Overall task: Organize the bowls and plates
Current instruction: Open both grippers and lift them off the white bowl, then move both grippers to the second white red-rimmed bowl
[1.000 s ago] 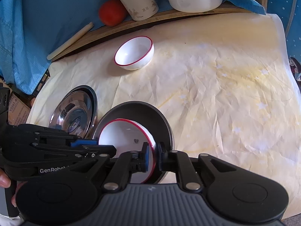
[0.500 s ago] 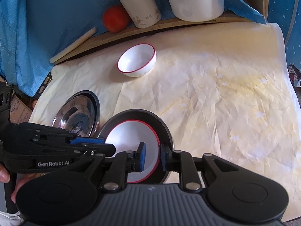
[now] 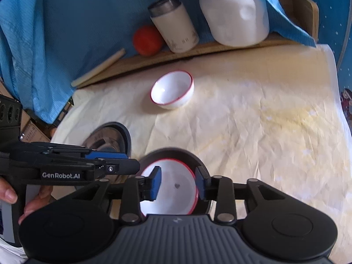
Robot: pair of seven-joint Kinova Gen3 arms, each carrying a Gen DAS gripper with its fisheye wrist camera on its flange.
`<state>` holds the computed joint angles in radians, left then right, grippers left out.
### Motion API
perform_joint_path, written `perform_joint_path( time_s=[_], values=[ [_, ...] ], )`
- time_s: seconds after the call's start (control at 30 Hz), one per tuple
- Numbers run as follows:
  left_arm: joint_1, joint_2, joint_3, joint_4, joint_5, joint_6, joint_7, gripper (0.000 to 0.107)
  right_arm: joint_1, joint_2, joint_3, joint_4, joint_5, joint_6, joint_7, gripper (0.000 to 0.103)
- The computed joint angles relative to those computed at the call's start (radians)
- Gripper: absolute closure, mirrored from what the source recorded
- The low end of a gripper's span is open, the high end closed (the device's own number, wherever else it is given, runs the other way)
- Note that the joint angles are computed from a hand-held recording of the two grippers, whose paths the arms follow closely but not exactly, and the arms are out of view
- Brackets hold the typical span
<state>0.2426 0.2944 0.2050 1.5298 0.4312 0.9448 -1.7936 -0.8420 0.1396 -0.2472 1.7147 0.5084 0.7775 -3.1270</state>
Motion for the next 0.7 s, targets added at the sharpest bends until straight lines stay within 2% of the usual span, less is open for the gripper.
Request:
perform_joint_path(
  time_s=[0.1,0.17,0.3,0.37,0.57,0.7],
  values=[
    [-0.006,-0.008,-0.006,0.010,0.008,-0.038,0.004,0.059,0.001,-0.007,0.005,0.004,0.025,-0.011,-0.012,0.054],
    [-0.003,-0.018,-0.012,0.025,0.006,-0.084,0.020,0.041,0.006,-0.010,0.008,0.012,0.039,-0.028,-0.019,0.047],
    [-0.012,-0.021,-0.012,0.039,0.010,-0.142,0.036,0.033,0.017,-0.009,0.014,0.026,0.066,-0.053,-0.033,0.036],
    [-0.015,-0.014,-0.012,0.037,0.010,-0.161,0.047,0.022,0.028,-0.008,0.018,0.035,0.063,-0.073,-0.032,0.032],
    [0.016,-0.007,-0.024,0.067,-0.056,-0.309,0.111,0.007,0.049,-0.010,0.040,0.076,0.099,-0.143,-0.077,0.011],
    [0.061,0.012,-0.045,0.074,-0.162,-0.402,0.187,0.006,0.058,-0.001,0.055,0.092,0.153,-0.182,-0.118,0.003]
  ],
)
